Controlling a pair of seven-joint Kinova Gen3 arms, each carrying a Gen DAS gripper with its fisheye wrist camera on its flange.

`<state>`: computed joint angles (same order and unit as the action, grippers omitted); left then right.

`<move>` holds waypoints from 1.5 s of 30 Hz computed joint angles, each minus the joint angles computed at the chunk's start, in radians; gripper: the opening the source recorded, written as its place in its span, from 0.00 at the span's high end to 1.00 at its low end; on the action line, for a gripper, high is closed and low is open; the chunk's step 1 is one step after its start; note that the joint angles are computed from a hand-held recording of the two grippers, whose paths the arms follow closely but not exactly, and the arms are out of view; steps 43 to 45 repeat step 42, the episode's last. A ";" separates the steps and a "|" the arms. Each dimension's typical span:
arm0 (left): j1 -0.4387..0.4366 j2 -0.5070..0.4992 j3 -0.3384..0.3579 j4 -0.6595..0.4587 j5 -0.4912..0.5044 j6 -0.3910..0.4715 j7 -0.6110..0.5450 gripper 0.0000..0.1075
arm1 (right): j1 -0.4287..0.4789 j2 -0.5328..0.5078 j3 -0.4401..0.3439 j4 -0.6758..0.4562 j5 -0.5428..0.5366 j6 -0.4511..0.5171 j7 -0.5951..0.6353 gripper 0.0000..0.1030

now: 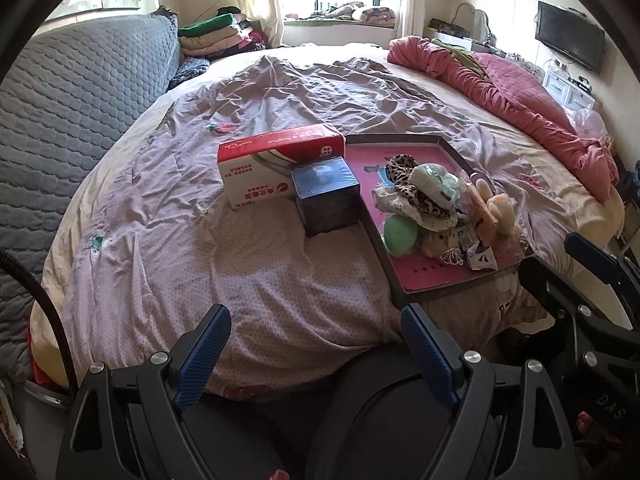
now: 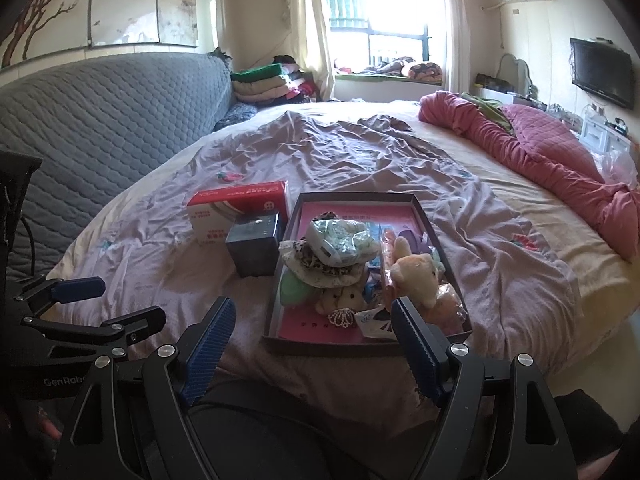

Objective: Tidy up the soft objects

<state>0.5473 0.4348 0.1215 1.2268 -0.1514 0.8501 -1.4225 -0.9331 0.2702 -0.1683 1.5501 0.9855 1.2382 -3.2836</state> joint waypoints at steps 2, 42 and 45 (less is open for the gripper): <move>0.003 0.000 -0.001 -0.001 -0.002 0.002 0.001 0.20 | -0.001 -0.002 0.000 0.002 0.002 0.001 -0.003 0.21; -0.002 0.007 -0.004 0.006 -0.017 -0.018 0.027 0.20 | -0.005 0.005 0.002 -0.009 0.009 0.019 0.005 0.21; -0.002 0.007 -0.004 0.006 -0.017 -0.018 0.027 0.20 | -0.005 0.005 0.002 -0.009 0.009 0.019 0.005 0.21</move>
